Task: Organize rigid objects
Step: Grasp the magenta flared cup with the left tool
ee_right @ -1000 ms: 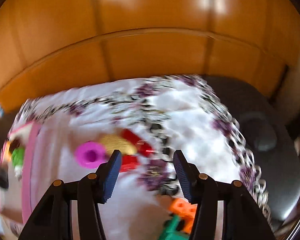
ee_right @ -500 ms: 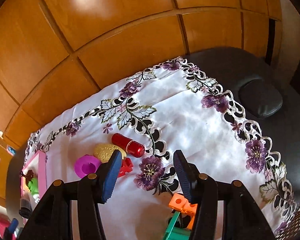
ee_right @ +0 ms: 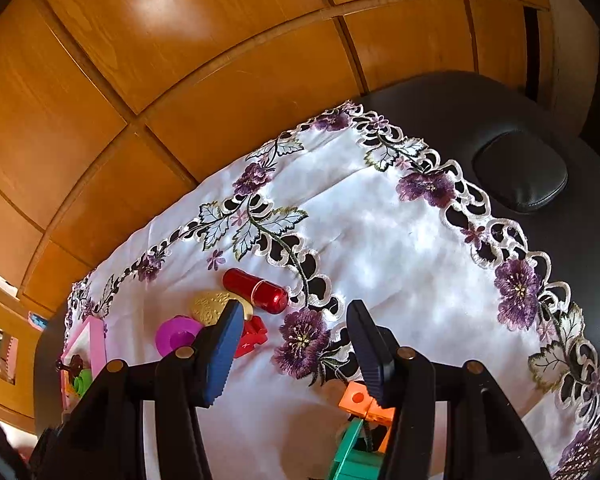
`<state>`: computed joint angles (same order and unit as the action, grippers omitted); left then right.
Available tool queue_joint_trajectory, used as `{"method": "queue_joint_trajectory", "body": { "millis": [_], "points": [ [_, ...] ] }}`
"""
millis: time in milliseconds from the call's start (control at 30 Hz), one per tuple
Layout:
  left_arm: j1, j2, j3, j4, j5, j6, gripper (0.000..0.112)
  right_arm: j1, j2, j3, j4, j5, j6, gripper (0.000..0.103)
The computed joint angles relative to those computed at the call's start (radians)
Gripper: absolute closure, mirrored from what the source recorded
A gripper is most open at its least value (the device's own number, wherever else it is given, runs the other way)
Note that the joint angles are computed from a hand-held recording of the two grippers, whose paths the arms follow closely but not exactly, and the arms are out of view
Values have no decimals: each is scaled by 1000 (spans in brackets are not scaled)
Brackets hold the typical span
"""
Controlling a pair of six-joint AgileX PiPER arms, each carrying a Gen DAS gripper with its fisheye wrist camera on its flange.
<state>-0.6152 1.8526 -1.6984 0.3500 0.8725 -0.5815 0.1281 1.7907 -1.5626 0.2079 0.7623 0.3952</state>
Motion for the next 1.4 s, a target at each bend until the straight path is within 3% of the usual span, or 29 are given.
{"method": "queue_joint_trajectory", "body": {
  "millis": [167, 267, 533, 667, 733, 1000, 1167, 1300, 1400],
  "points": [
    [31, 166, -185, -66, -33, 80, 39, -4, 16, -16, 25, 20, -17, 49],
    [56, 250, -288, -144, -28, 118, 33, -9, 29, -27, 47, 35, -30, 49],
    [83, 532, -694, -204, 214, 160, 36, -16, 52, -50, 108, 59, -79, 49],
    [85, 586, -781, -192, 228, 141, 36, -13, 65, -65, 110, 75, -85, 49],
    [81, 552, -709, -179, 182, 136, 55, -14, 70, -69, 107, 83, -83, 49],
    [58, 251, -157, -134, -83, 60, 56, -15, 69, -68, 78, 83, -55, 49],
    [-22, 52, 188, 36, -218, -126, 55, -33, 61, -49, 80, 73, -24, 49],
    [-84, -20, 326, 191, -268, -263, 55, -43, 61, -40, 84, 75, -7, 49],
    [-83, -22, 332, 192, -275, -263, 55, -58, 72, -39, 122, 100, -21, 49]
  ]
}}
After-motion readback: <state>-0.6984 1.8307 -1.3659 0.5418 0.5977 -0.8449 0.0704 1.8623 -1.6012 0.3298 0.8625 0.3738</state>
